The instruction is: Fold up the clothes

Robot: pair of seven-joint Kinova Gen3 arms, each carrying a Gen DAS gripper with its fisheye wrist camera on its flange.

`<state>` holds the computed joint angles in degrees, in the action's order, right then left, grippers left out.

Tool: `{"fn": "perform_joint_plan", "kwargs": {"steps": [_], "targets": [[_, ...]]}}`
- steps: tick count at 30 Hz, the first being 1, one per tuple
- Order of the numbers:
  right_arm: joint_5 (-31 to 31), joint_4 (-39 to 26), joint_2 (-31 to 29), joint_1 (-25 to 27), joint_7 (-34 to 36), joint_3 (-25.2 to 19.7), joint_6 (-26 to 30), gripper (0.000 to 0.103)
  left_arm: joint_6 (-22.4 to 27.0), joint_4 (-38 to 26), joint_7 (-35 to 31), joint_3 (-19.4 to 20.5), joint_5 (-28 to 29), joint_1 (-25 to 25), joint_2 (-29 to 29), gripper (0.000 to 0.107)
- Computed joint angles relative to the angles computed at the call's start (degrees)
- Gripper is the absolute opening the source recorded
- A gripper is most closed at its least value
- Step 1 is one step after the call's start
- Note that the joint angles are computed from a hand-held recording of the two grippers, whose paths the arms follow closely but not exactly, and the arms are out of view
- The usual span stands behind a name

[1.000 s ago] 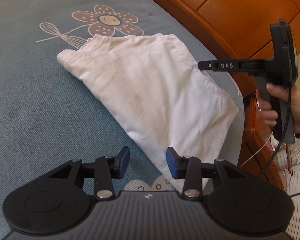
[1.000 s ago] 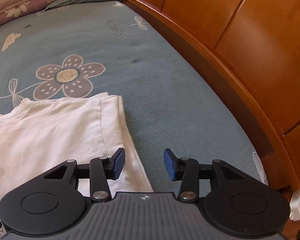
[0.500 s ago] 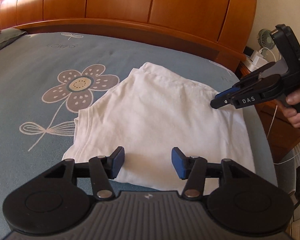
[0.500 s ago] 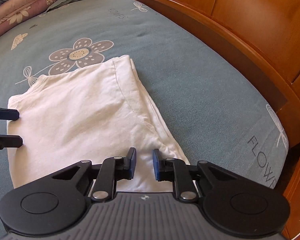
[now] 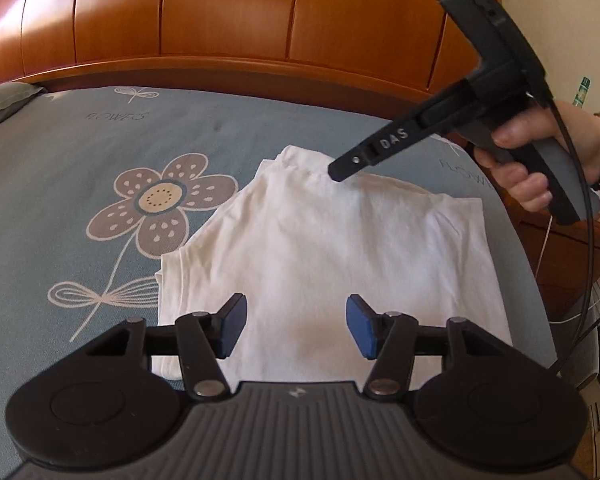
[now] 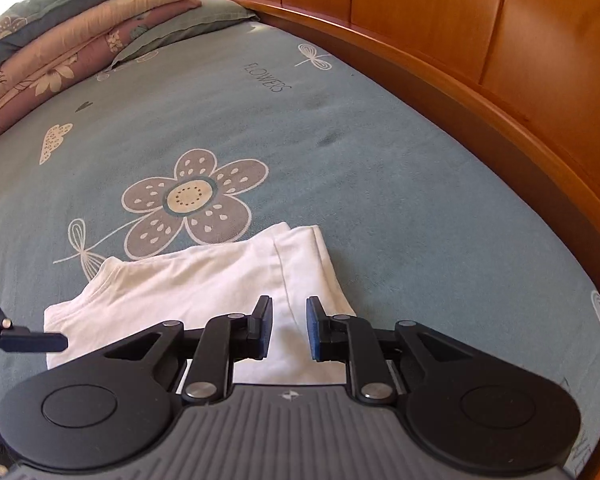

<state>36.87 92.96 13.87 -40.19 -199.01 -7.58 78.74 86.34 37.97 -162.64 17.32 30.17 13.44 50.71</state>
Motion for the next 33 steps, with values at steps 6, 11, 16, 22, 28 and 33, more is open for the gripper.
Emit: {"fn": "perform_joint_plan", "kwargs": {"steps": [6,11,16,22,28,33], "targets": [[1.69,1.56,-0.58,5.64,-1.38,-2.17,-3.57,0.02,2.55,-6.29,6.98,-1.76,-2.93,2.36,3.21,0.056],[2.38,-0.47,-2.71,-4.73,-10.7,-2.24,8.06,0.021,10.87,-14.59,8.96,0.52,-0.65,1.87,5.55,0.056],[-3.03,-2.61,-1.55,-12.21,-20.53,-5.95,15.58,0.02,14.97,-7.22,0.94,2.42,2.4,0.92,2.25,0.056],[-5.95,2.83,-1.3,-12.21,-27.55,-8.77,10.56,0.019,15.96,3.91,-8.72,0.84,0.8,1.4,-1.91,0.056],[-7.1,2.71,-2.2,-14.66,-36.72,-7.48,16.37,0.014,15.02,6.77,-8.3,-0.91,-1.45,1.41,-3.81,0.056],[-6.05,-0.66,-1.13,-15.23,-32.22,-8.44,16.62,0.015,16.72,9.46,-9.33,-0.34,-0.08,-0.25,-5.5,0.06]]}}
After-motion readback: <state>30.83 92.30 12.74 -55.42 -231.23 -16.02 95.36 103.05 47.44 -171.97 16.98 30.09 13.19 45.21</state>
